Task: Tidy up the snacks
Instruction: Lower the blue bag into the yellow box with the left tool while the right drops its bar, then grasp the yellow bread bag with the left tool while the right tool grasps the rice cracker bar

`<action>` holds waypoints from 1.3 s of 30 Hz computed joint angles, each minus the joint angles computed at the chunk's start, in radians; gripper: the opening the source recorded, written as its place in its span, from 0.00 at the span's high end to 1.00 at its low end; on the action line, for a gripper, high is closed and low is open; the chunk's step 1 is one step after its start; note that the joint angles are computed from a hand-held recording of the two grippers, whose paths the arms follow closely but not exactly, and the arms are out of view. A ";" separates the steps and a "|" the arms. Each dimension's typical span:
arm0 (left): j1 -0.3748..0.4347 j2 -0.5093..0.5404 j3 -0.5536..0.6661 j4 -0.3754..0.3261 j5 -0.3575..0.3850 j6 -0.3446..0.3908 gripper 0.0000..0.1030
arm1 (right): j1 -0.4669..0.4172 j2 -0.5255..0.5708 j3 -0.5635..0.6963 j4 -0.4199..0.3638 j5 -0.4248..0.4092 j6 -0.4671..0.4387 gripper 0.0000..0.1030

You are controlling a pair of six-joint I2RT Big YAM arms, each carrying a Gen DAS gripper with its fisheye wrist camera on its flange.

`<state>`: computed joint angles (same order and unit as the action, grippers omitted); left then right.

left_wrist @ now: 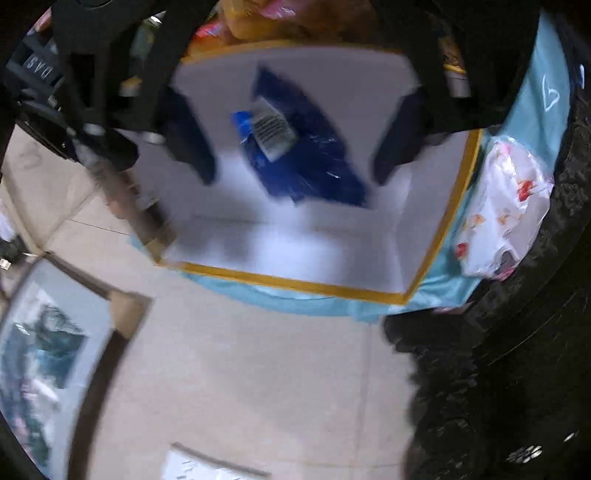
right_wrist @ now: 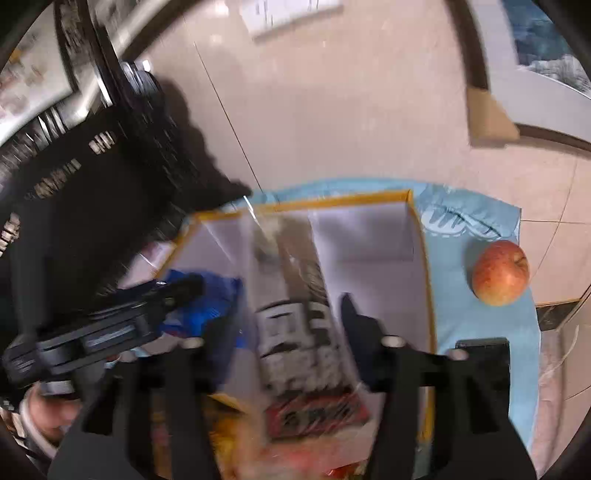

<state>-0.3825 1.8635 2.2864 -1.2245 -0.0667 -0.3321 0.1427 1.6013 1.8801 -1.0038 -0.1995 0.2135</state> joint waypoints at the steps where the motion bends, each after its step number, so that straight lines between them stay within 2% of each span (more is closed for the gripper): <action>1: 0.003 -0.009 -0.020 0.000 -0.007 -0.008 0.08 | 0.006 0.007 0.006 -0.009 0.035 -0.004 0.37; 3: 0.017 -0.040 -0.077 0.022 0.025 -0.016 0.08 | 0.008 -0.022 -0.042 0.042 0.049 0.003 0.29; 5: 0.024 -0.097 -0.163 0.072 0.037 -0.020 0.08 | -0.001 -0.071 -0.105 0.091 0.010 0.011 0.28; 10: 0.021 -0.254 -0.346 0.156 0.070 0.023 0.08 | -0.007 -0.224 -0.254 0.098 -0.033 0.009 0.22; 12: 0.007 -0.317 -0.414 0.178 0.083 0.068 0.08 | -0.005 -0.296 -0.323 0.110 -0.032 0.005 0.08; 15: -0.033 -0.428 -0.544 0.225 0.049 0.135 0.07 | 0.008 -0.434 -0.454 0.148 0.018 -0.002 0.04; 17: -0.055 -0.483 -0.606 0.224 0.037 0.165 0.07 | 0.012 -0.499 -0.518 0.168 0.032 0.011 0.02; 23: -0.110 -0.658 -0.850 0.234 0.063 0.205 0.07 | 0.030 -0.648 -0.682 0.142 0.022 0.062 0.02; 30: -0.167 -0.746 -1.017 0.215 0.085 0.204 0.07 | 0.026 -0.738 -0.801 0.124 -0.008 0.119 0.02; 32: -0.188 -0.767 -1.055 0.229 0.087 0.206 0.07 | 0.017 -0.761 -0.827 0.126 -0.022 0.136 0.02; 39: -0.227 -0.729 -1.077 0.231 0.081 0.191 0.07 | -0.001 -0.795 -0.866 0.124 -0.058 0.150 0.02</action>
